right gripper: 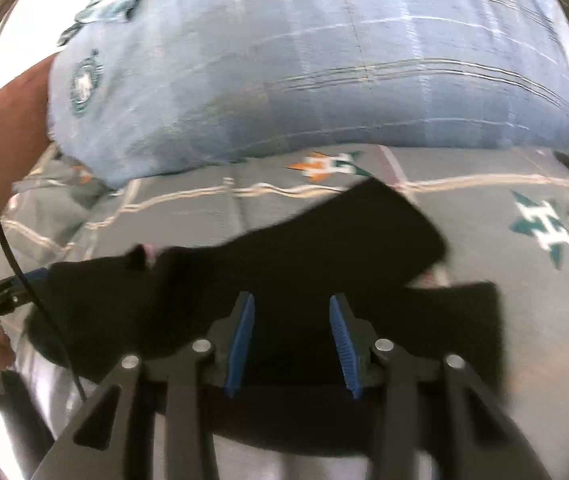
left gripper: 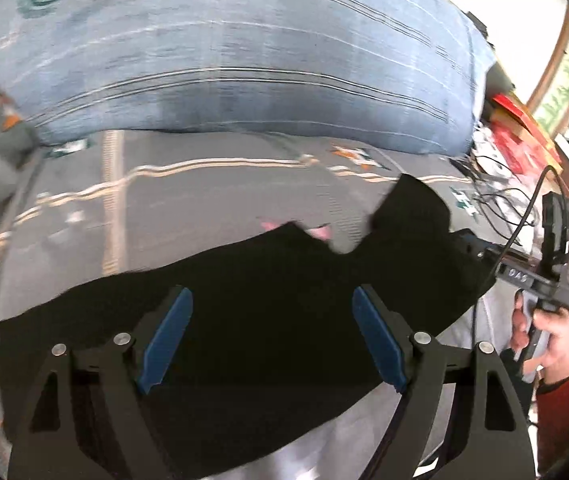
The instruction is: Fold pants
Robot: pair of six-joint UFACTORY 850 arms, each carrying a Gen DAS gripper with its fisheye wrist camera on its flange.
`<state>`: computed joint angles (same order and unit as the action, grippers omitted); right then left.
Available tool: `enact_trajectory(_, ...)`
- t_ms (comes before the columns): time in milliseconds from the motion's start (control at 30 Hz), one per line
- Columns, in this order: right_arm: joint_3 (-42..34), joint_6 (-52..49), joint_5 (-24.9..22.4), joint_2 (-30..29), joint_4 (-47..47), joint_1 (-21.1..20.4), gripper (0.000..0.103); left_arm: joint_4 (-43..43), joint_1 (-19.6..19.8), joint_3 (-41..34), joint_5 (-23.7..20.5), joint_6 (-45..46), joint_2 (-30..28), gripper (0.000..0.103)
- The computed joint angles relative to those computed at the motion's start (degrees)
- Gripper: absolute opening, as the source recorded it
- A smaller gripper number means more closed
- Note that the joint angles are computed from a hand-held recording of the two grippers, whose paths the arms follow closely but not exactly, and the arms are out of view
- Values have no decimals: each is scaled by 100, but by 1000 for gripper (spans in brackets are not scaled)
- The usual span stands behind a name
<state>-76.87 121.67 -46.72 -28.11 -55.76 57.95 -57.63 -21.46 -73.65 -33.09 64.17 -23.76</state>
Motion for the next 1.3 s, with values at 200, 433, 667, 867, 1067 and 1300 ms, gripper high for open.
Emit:
enact_trajectory(200, 378, 465, -25, 206, -124, -3, 45, 71, -356, -394, -217, -79, -330, 83)
enact_trajectory(433, 627, 751, 163, 324, -276, -113, 47, 145, -621, -650, -282, -271, -578, 83)
enact_trajectory(667, 767, 1049, 480, 328, -438, -294, 54, 210, -739, -696, -131, -275, -675, 83)
enact_trajectory(867, 612, 999, 515, 197, -495, -416, 63, 120, -692, -737, -193, -271, -747, 83)
enact_trajectory(1067, 456, 839, 436, 41, -418, -477, 22, 48, -668, -755, -218, -288, -778, 83)
enact_trajectory(1300, 429, 1039, 188, 71, -643, -341, 10, 63, -681, -751, -195, -324, -767, 83)
